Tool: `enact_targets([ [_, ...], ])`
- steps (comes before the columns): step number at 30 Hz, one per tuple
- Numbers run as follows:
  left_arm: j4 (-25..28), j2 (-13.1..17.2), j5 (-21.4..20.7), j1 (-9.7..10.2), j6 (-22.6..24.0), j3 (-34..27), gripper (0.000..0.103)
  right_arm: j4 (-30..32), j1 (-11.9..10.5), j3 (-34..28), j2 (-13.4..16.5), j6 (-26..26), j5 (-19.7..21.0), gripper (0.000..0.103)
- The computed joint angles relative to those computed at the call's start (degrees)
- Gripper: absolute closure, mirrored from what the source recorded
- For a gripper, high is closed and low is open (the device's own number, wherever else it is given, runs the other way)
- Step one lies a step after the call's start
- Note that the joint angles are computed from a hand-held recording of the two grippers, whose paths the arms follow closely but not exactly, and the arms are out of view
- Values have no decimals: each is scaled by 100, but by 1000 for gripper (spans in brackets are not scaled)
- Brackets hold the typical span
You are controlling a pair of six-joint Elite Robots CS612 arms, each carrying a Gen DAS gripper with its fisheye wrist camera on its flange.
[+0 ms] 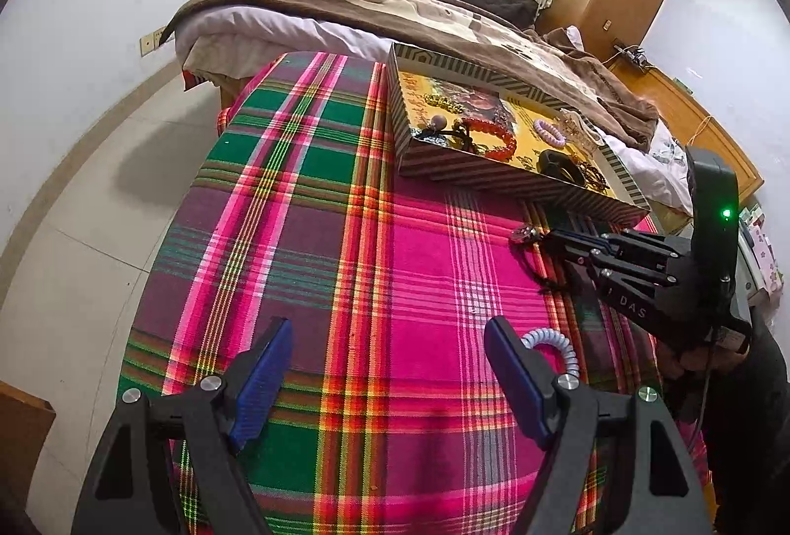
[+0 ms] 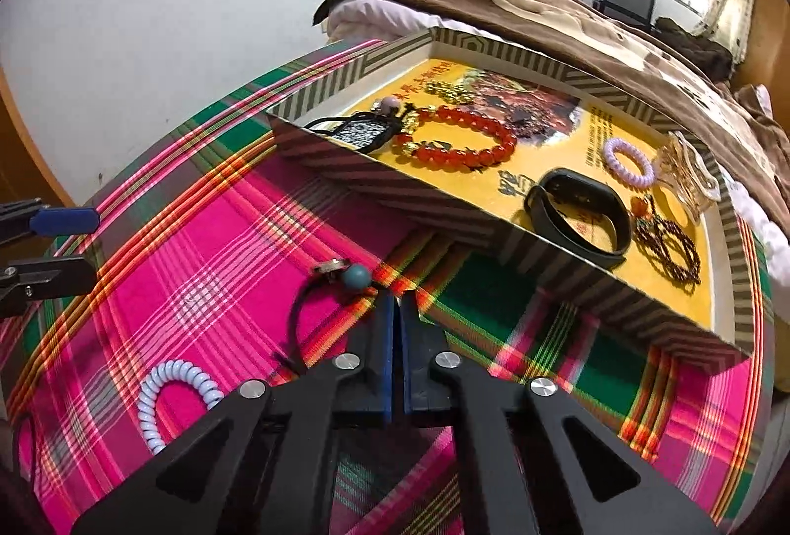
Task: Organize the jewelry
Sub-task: 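Grasp the black cord bracelet with the teal bead with the right gripper, then grasp the blue-white coiled hair tie with the left gripper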
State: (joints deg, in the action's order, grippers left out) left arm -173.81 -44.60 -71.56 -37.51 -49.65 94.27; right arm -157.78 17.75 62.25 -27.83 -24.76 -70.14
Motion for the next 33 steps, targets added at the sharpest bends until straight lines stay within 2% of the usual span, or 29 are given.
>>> enact_targets([
  [4, 89, 3, -3, -17, 53, -50, 25, -173, -44, 147, -59, 249, -33, 102],
  [8, 162, 35, -42, -27, 194, -152, 25, -466, -176, 358, -153, 693, 215, 102],
  [15, 336, 199, -327, -27, 599, -495, 25, -1098, -348, 809, -379, 1110, 345, 102],
  [17, 387, 240, -289, -56, 763, -583, 25, -1291, -403, 944, -445, 1232, 402, 102],
  [21, 536, 325, -469, -75, 1050, -752, 25, -1513, -483, 1133, -545, 1367, 409, 102],
  [24, 734, 365, -398, -122, 1231, -857, 25, -1647, -542, 1273, -619, 1426, 433, 102],
  [26, 862, 397, -496, -123, 1311, -924, 25, -1718, -568, 1332, -649, 1463, 422, 102],
  [29, 1316, 450, -395, -145, 1328, -1073, 25, -1810, -611, 1405, -683, 1524, 458, 102],
  [33, 1580, 490, 0, -229, 1516, -1158, 29, -1932, -652, 1478, -728, 1586, 482, 102],
])
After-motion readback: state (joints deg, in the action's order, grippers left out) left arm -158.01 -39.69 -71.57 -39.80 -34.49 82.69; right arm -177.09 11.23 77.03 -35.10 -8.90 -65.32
